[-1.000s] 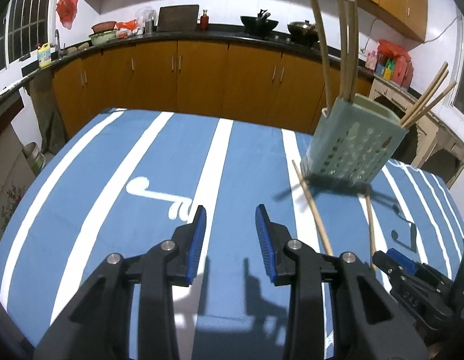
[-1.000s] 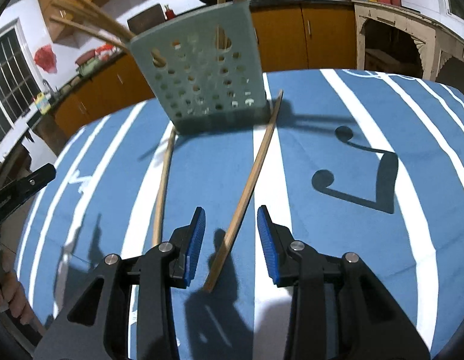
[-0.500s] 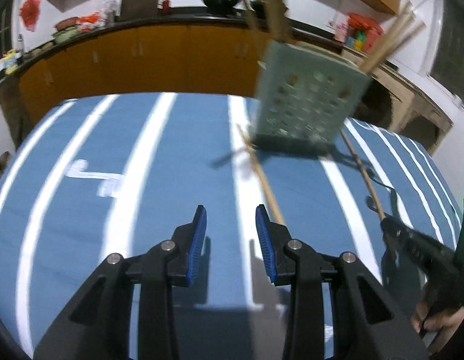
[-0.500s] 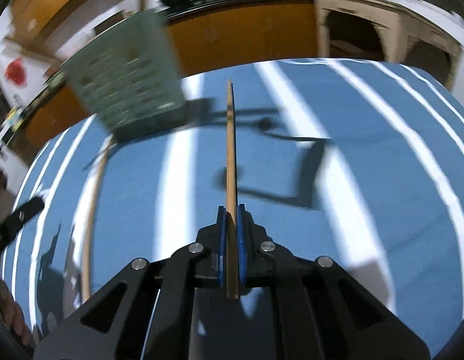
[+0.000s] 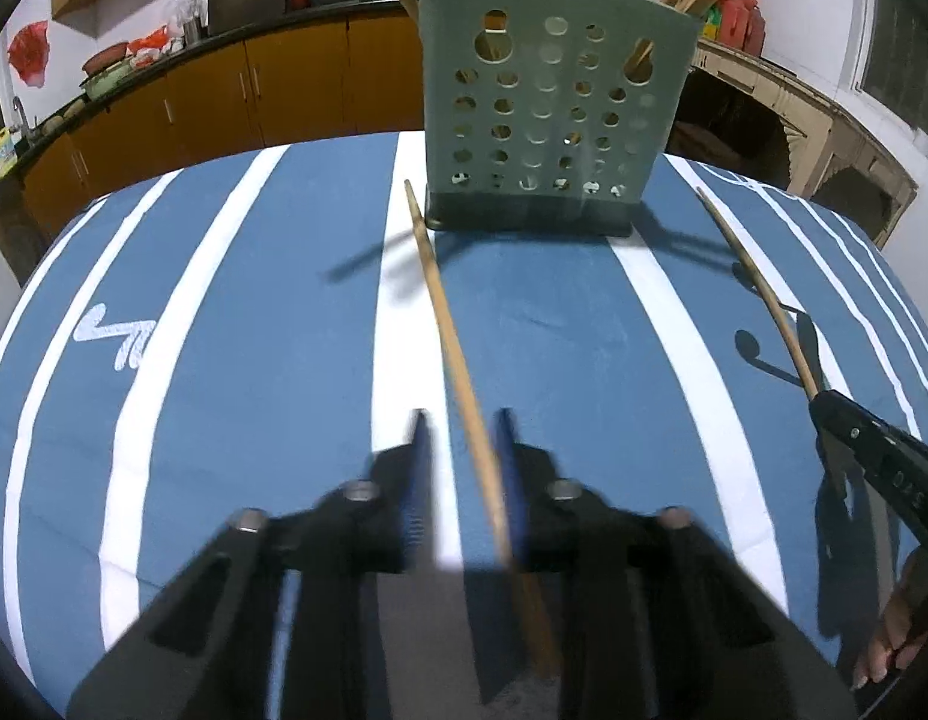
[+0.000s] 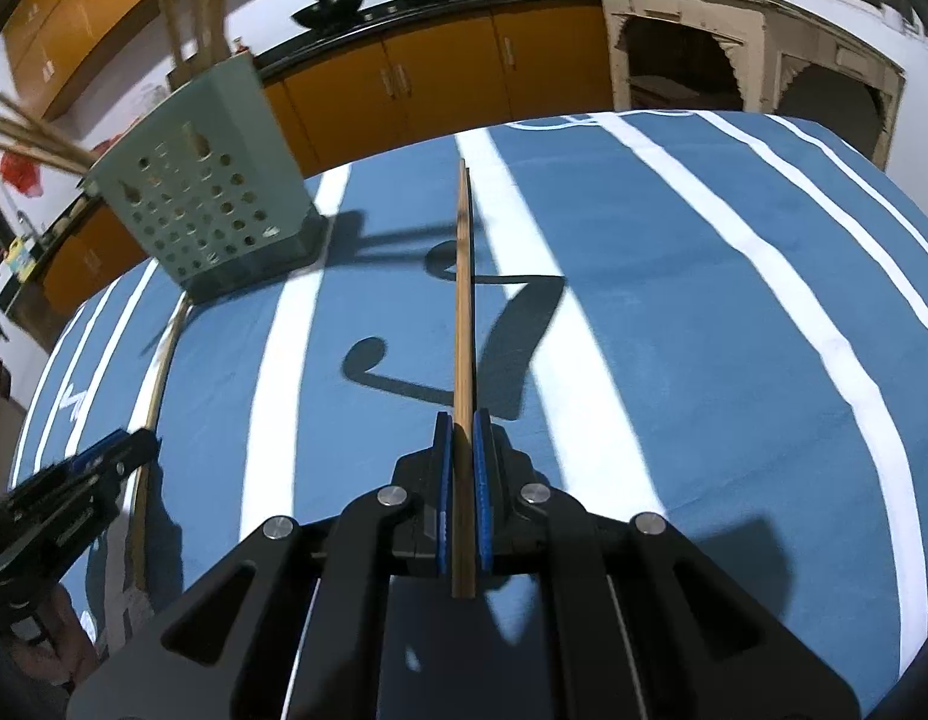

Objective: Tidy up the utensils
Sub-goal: 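Move both tools back to the cloth and grasp the last chopstick each, then lift the held chopsticks with both tools and carry them toward the green holder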

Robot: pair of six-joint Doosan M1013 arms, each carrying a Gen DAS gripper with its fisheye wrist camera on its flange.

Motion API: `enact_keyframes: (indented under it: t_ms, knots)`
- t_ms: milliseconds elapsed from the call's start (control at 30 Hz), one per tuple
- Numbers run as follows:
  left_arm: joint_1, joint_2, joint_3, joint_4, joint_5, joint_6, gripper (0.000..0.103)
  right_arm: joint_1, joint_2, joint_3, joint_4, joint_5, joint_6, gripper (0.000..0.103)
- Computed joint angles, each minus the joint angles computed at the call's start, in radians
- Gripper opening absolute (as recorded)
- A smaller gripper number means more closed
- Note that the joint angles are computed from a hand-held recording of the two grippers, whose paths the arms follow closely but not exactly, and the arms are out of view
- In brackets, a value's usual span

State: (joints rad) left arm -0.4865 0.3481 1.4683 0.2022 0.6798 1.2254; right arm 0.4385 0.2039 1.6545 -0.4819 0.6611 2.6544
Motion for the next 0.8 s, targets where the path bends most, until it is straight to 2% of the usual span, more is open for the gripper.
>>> enact_keyframes:
  t_ms: [133,300,367,567,800]
  knots:
    - [0.019,-0.003,0.003,0.006,0.002,-0.006,0.008,0.007,0.008,-0.010,0.029,-0.014,-0.050,0.008]
    - [0.055,-0.002,-0.002,0.042,0.020,-0.042,0.008,0.016,0.018,-0.024,0.013,-0.001,-0.059,0.008]
    - [0.068,-0.004,-0.002,0.016,0.020,-0.007,0.009,0.014,0.019,-0.025,0.017,-0.002,-0.062,0.008]
    - [0.062,-0.019,0.024,0.060,-0.004,-0.011,0.012,0.013,0.017,-0.024,0.018,-0.003,-0.064,0.008]
    - [0.064,-0.019,0.026,0.052,-0.007,-0.014,0.012,0.014,0.017,-0.023,0.018,-0.002,-0.063,0.008]
